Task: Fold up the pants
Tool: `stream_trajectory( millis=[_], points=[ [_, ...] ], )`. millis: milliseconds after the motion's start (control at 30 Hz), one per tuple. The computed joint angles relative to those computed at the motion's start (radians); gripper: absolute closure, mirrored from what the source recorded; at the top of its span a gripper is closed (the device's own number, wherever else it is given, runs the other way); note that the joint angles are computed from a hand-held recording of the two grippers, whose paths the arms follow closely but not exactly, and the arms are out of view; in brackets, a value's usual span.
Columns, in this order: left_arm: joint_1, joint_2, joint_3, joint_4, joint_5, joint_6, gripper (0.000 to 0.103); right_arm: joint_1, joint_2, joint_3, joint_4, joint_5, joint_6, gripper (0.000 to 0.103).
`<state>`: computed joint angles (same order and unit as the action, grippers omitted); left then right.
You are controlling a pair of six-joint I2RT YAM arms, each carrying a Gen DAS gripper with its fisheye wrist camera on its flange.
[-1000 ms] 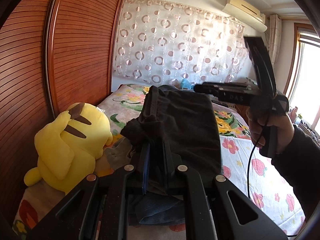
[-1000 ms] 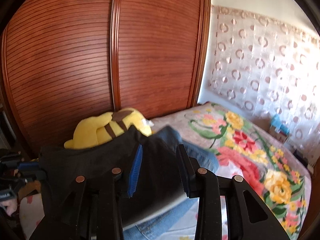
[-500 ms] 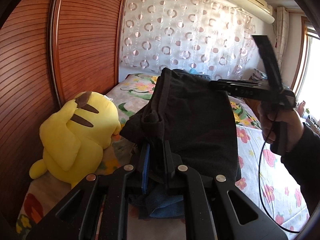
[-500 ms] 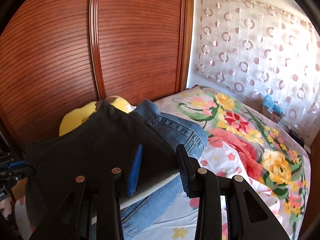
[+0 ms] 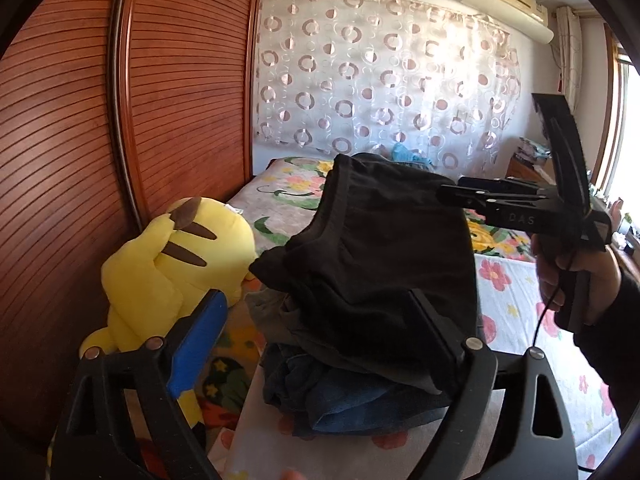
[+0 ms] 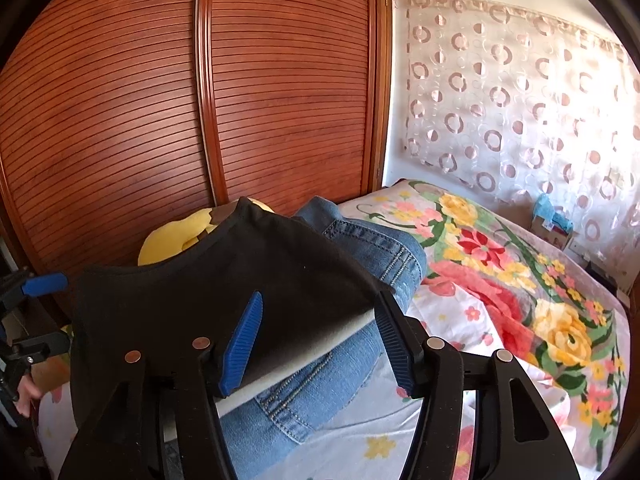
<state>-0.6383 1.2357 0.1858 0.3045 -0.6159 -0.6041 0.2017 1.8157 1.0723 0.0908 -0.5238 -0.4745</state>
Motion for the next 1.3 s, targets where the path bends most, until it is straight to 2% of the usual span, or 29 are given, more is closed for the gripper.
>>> stream_trajectory(
  millis=[233,533,667,867,1100,1300],
  points=[
    [0.030,-0.029,-0.025,-0.004,0.037,-0.011,0.011,0.002,-0.041,-0.073,0.073,-0.009,0.029,0.036],
    [-0.004,-0.064,-0.056,-0.032,0.023,-0.047,0.011,0.017,-0.084,-0.146,0.058,-0.035,0.014,0.034],
    [-0.026,-0.117,-0.082,-0.052,0.006,-0.052,0.011,0.024,-0.098,-0.182,0.065,-0.026,0.013,0.026],
    [-0.090,-0.172,-0.086,-0.137,-0.047,-0.080,0.008,0.015,-0.143,-0.229,0.057,-0.025,0.035,0.013],
    [-0.162,-0.235,-0.098,-0.206,-0.066,-0.114,0.008,-0.004,-0.256,-0.356,0.095,-0.017,0.080,0.010],
    [-0.287,-0.168,-0.069,-0.255,-0.125,-0.188,0.008,-0.051,-0.414,-0.523,0.118,-0.026,0.095,0.010]
  ],
)
